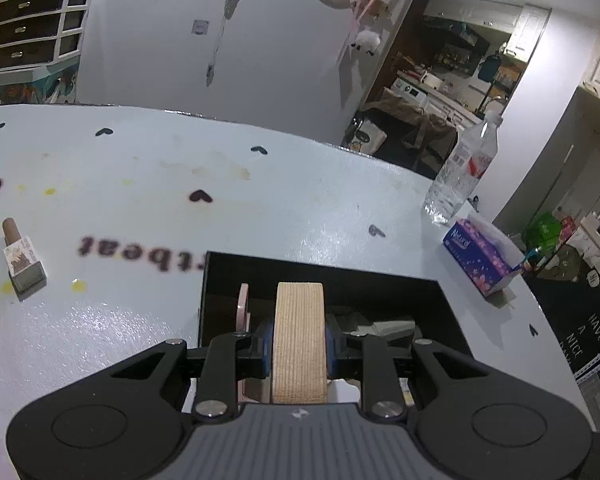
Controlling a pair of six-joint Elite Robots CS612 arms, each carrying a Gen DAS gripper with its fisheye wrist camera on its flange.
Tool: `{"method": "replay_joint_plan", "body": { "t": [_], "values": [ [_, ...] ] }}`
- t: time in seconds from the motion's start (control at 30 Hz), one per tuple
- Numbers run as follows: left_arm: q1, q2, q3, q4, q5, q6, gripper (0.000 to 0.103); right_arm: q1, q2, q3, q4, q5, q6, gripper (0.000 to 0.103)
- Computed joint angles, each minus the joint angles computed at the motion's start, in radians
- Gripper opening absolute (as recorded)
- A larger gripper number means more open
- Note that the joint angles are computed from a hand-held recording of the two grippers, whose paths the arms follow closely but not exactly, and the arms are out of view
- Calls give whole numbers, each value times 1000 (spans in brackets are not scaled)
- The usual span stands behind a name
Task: Organize rigid objects
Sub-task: 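Lower the wooden block into the box and open the left tool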
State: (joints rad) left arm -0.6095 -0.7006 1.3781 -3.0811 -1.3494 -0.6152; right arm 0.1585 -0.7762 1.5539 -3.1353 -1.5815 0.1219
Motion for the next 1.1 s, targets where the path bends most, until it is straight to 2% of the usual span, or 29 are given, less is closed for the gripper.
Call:
{"method": "replay_joint_plan", "body": {
  "t": [0.17,0.23,0.4,0.57,0.73,0.9,1.1],
  "values": [
    [-2,4,-9,39,-3,6,30,0,0,0,0,1,1,5],
    [-2,5,-10,46,-4,10,39,0,0,0,0,1,0,5],
    [-3,4,-10,47,-4,20,43,0,0,0,0,1,0,5],
    [-4,1,-4,37,-5,37,55,0,0,0,0,0,1,5],
    [-5,-7,6,25,-21,59,75,0,0,0,0,0,3,5],
    [-11,-17,22,10,-17,92,88,-1,-1,1,1,0,3,5],
    [-17,-32,57,-57,1,138,101,0,-1,0,4,-8,2,5]
  ]
}}
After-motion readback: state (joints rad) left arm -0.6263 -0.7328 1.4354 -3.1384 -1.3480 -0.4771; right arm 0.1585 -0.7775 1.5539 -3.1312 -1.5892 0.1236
